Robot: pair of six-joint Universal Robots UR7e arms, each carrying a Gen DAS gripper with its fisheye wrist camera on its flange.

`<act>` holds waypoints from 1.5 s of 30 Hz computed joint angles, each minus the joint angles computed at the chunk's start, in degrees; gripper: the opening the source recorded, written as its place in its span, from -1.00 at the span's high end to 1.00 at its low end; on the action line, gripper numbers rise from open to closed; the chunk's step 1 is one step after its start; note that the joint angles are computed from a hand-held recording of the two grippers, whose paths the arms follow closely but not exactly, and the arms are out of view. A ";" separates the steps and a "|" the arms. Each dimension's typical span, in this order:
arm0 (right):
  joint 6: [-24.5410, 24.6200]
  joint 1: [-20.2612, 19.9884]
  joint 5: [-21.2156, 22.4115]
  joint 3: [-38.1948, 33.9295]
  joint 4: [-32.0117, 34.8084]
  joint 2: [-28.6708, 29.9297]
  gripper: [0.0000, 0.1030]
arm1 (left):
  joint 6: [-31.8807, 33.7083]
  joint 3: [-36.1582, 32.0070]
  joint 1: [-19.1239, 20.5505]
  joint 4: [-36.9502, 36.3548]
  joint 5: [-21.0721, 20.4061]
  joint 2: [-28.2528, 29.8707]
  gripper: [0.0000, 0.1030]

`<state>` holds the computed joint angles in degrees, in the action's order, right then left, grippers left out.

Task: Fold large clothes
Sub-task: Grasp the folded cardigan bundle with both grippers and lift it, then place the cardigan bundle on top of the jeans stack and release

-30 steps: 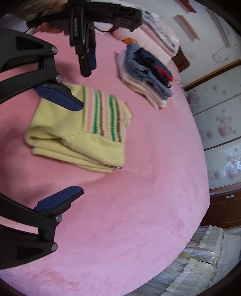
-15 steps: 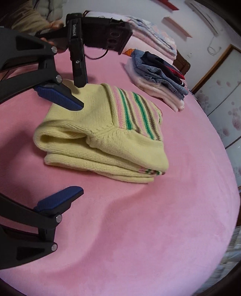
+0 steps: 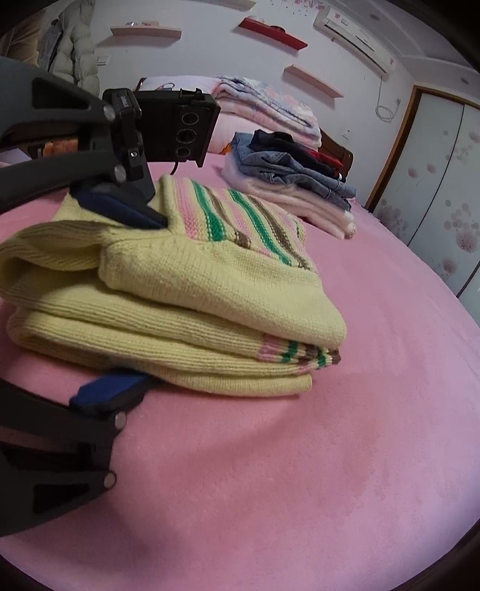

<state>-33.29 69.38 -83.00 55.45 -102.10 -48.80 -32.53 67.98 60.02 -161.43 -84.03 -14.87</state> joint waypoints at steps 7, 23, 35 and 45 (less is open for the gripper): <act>-1.86 1.32 -2.55 7.77 -8.54 -4.19 0.14 | -0.05 -1.12 -5.58 9.19 14.60 -1.39 0.18; -1.34 5.37 -3.54 24.74 -18.09 -16.22 0.22 | -4.08 8.05 -13.32 17.63 23.63 -13.22 0.20; 3.65 15.62 -0.61 27.72 -21.05 -15.63 0.22 | -5.80 21.29 -14.16 21.01 28.01 -33.17 0.19; 12.25 23.89 3.32 6.85 -20.09 3.09 0.22 | 10.07 5.90 -6.96 27.11 31.55 -34.18 0.15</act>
<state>-21.04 93.27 -79.68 62.30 -122.19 -45.71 -22.46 73.88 53.06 -134.32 -52.48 -49.05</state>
